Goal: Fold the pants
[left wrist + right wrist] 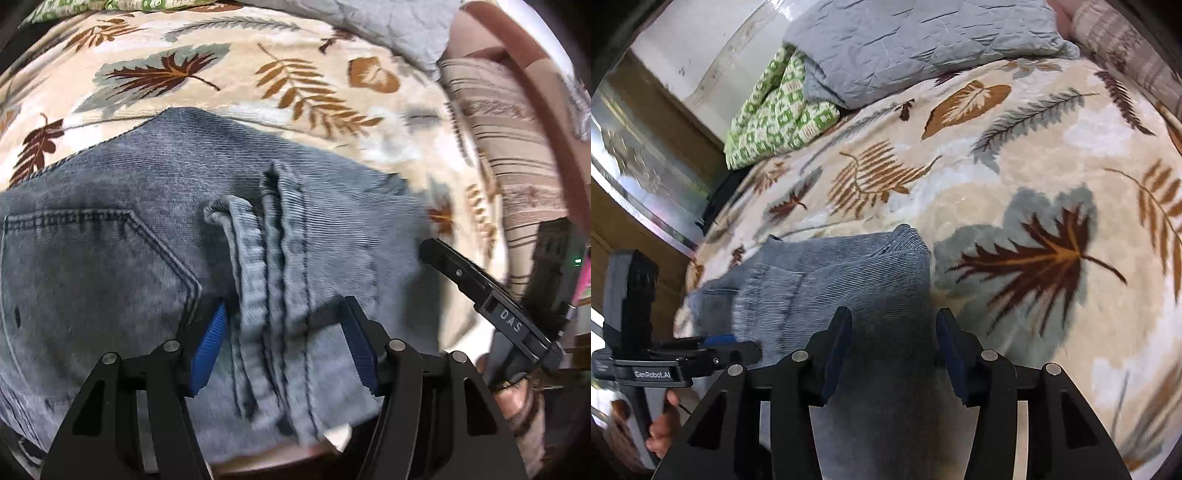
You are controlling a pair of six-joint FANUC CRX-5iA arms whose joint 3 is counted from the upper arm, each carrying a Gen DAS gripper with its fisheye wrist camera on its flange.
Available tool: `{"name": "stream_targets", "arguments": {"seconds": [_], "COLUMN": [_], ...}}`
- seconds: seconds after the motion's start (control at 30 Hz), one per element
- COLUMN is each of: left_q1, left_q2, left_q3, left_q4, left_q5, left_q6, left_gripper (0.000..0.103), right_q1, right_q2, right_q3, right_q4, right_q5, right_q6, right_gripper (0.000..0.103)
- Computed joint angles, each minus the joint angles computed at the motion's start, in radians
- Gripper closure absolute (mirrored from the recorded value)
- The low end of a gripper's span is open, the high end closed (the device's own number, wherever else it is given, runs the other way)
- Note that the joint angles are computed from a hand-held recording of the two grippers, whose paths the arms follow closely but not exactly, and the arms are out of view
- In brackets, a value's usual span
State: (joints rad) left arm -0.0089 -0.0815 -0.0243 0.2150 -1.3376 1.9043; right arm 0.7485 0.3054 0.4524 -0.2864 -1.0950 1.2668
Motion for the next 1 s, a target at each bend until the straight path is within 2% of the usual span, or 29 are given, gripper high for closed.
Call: {"name": "stream_targets", "arguments": {"seconds": [0.07,0.13,0.2,0.4,0.53,0.67,0.87,1.0], "left_q1": [-0.02,-0.034,-0.045,-0.052,-0.044,-0.035,0.025,0.13], "left_q2": [0.012,0.015,0.023,0.018,0.008,-0.015,-0.08,-0.155], "left_q3": [0.007,0.016,0.024,0.022,0.013,-0.007,-0.064,-0.139], "left_q4": [-0.036,-0.053,-0.064,-0.076,-0.062,-0.041,0.021,0.108], "left_q5": [0.009,0.016,0.017,0.027,0.018,0.014,0.01,0.012], "left_q6": [0.009,0.004,-0.003,-0.008,-0.012,-0.013,-0.032,-0.077], "left_gripper": [0.04,0.034,0.028,0.027,0.027,0.027,0.027,0.027], "right_q1": [0.007,0.009,0.006,0.007,0.028,0.057,0.107,0.17], "right_q2": [0.021,0.003,-0.001,0.001,-0.004,-0.031,-0.073,-0.07], "right_q3": [0.0,-0.039,-0.048,-0.047,-0.045,-0.075,-0.107,-0.086], "right_q4": [0.02,0.021,0.014,0.019,0.078,0.143,0.229,0.28], "right_q5": [-0.011,0.042,0.055,0.052,0.032,0.031,0.016,-0.012], "right_q6": [-0.001,0.011,0.02,0.019,-0.034,-0.086,-0.146,-0.142], "right_gripper": [0.054,0.054,0.054,0.053,0.051,0.045,0.039,0.031]}}
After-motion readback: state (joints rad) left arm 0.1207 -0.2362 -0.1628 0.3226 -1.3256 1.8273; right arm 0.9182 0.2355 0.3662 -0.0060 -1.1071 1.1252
